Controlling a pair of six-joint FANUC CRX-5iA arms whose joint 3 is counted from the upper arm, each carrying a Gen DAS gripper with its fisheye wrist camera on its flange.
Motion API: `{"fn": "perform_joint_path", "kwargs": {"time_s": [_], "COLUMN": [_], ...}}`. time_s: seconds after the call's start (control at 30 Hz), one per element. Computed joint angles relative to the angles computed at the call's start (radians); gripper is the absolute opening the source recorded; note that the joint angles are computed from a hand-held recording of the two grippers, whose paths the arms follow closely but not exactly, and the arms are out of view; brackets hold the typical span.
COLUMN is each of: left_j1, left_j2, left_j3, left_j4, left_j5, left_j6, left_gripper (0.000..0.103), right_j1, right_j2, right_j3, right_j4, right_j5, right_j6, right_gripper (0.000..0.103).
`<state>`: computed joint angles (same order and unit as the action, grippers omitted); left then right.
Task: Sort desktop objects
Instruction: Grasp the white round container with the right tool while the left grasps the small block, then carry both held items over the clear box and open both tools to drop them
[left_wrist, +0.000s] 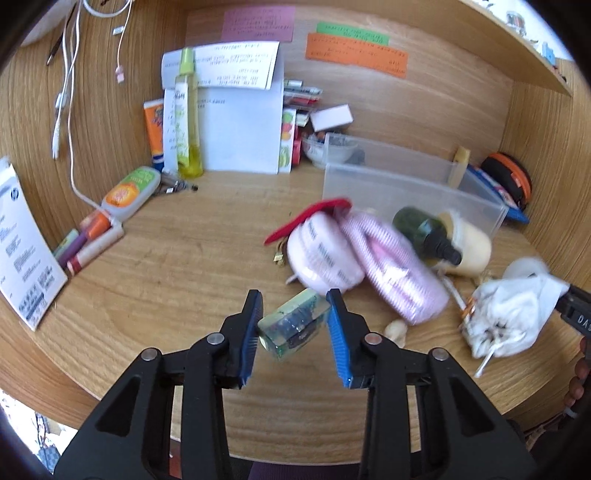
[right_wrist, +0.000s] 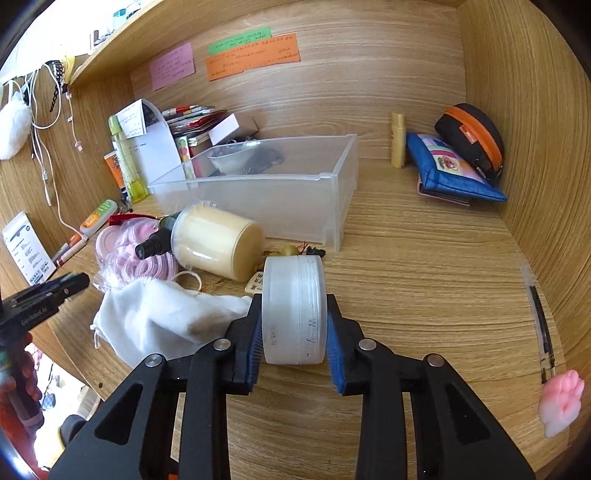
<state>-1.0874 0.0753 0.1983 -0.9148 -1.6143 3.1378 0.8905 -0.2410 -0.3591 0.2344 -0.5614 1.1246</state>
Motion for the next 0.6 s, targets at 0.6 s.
{"fn": "perform_joint_path", "kwargs": {"time_s": [0.6], "left_j1": [0.064], "left_j2": [-0.049], "left_j3": [0.031], "left_j4": [-0.032], "left_j5": [0.116], "left_j6": [-0.174], "left_gripper": [0.035], "right_j1": [-0.020], "right_j2": [0.030], "right_j3": [0.080], "right_j4": [0.033], "right_j5": [-0.030], "right_j6": [0.032], "right_gripper": [0.027]}}
